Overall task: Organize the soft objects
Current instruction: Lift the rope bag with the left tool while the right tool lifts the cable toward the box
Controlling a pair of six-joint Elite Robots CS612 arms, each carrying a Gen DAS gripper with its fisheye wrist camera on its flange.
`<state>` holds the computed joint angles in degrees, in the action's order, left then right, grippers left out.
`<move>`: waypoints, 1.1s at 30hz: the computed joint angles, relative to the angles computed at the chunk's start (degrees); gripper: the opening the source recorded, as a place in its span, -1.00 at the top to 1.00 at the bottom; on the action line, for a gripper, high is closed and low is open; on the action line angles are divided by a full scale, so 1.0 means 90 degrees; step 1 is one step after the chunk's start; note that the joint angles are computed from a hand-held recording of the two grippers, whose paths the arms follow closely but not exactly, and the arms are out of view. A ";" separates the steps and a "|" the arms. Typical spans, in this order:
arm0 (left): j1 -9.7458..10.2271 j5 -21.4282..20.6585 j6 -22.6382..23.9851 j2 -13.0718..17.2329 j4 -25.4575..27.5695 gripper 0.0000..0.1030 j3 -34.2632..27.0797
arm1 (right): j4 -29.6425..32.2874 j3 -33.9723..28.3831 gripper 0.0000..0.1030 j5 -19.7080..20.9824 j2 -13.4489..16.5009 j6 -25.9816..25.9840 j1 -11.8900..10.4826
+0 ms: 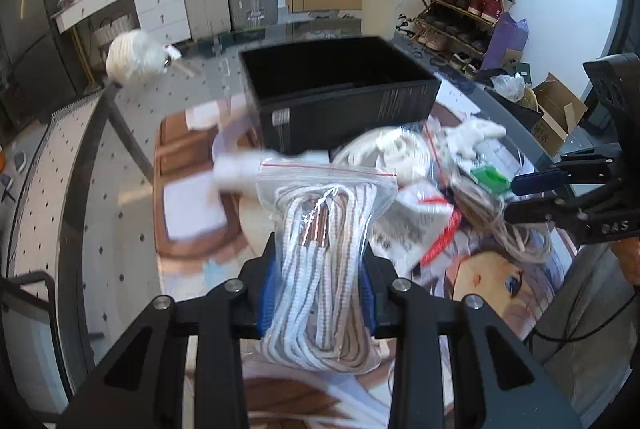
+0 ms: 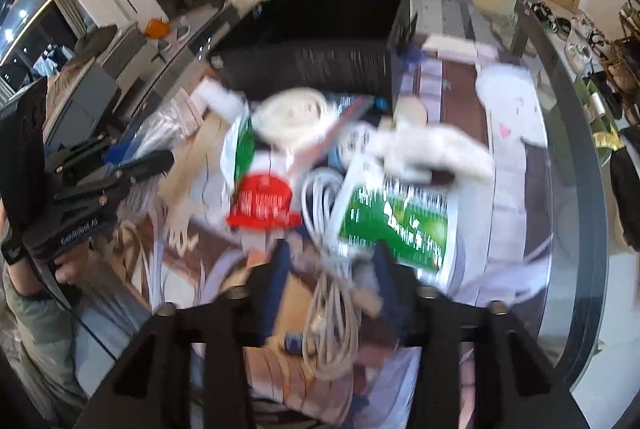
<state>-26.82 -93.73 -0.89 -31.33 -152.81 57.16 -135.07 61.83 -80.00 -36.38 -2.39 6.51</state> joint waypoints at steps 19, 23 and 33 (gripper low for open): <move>-0.0040 -0.0088 0.0004 -0.0035 0.0181 0.37 0.0068 | -0.0538 0.0148 0.46 -0.0811 0.0062 -0.0822 0.0281; -0.0083 -0.0020 0.0212 -0.0107 -0.0277 0.37 0.0263 | -0.1487 0.0501 0.46 -0.0811 -0.0100 -0.0740 0.0280; -0.0151 0.0395 0.0138 -0.0168 -0.2429 0.37 0.0619 | -0.4088 0.0874 0.46 -0.0427 -0.0156 -0.0804 0.0282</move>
